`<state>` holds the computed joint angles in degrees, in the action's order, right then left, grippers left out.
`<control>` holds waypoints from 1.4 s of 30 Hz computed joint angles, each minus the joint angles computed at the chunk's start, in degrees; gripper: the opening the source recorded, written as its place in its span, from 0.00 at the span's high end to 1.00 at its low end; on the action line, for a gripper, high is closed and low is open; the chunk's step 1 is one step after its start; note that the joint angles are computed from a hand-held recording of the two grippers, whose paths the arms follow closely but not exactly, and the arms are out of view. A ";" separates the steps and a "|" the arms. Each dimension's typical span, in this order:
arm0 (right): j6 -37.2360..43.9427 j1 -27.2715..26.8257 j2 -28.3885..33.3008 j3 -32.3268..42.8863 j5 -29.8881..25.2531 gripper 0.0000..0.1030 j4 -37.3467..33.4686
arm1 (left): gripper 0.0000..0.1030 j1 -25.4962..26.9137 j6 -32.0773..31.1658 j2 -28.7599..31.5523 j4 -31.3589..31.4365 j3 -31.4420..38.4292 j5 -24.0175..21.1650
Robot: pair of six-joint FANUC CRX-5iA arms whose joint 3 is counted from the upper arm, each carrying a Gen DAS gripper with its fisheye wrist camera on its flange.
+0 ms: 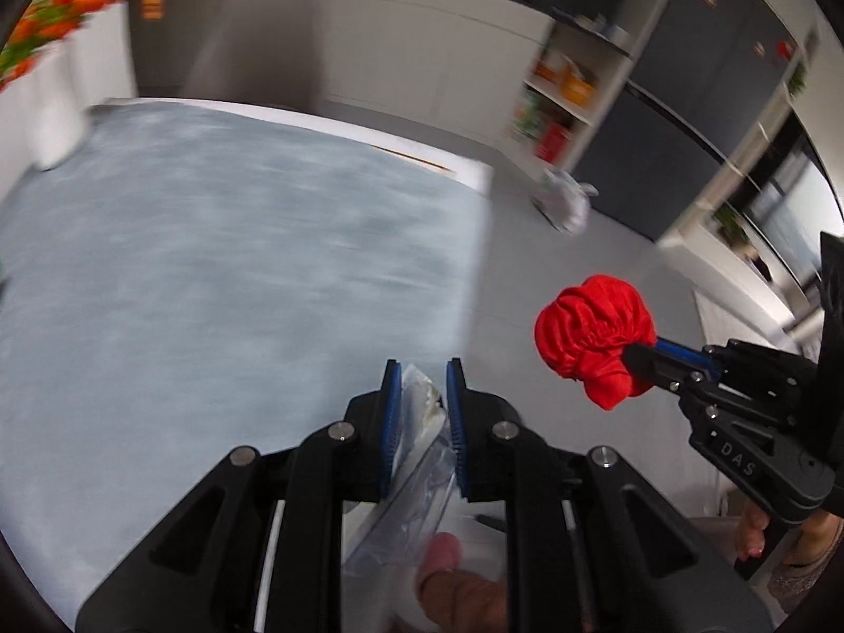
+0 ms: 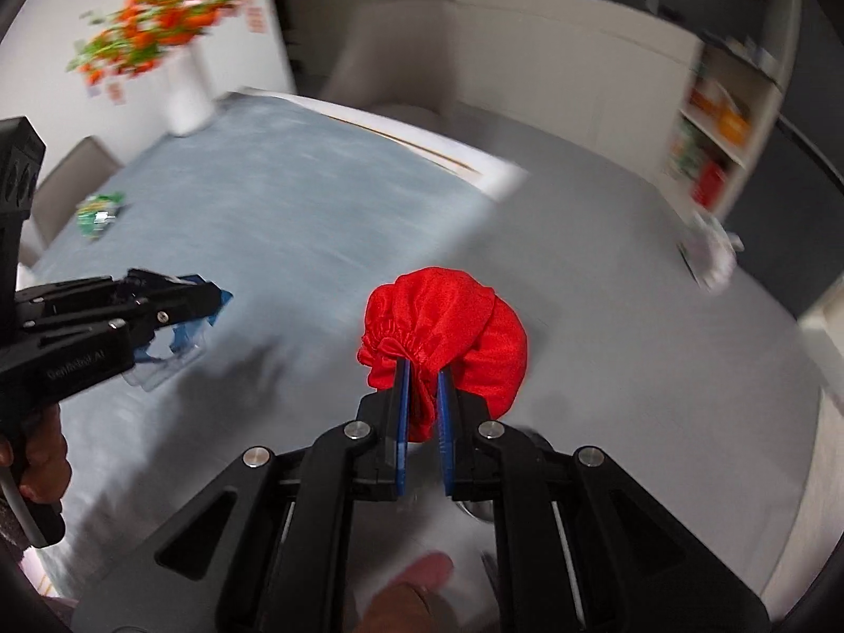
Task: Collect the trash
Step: 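Carry the white box and red cloth over the metal bin, then open both tools to drop the box and cloth into the bin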
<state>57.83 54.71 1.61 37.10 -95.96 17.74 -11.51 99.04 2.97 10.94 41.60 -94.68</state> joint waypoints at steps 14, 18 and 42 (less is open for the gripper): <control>-6.44 -14.27 -14.40 -36.73 15.46 0.91 -7.73 | 0.83 -12.35 -1.31 9.97 4.15 -17.56 19.85; -8.24 -17.01 -15.97 -47.61 24.11 0.91 -10.02 | 0.83 -13.67 -2.40 13.09 4.75 -23.53 27.47; -12.15 -20.77 -18.09 -60.25 34.63 0.84 -7.48 | 0.48 -17.37 -8.04 18.88 6.39 -27.20 34.10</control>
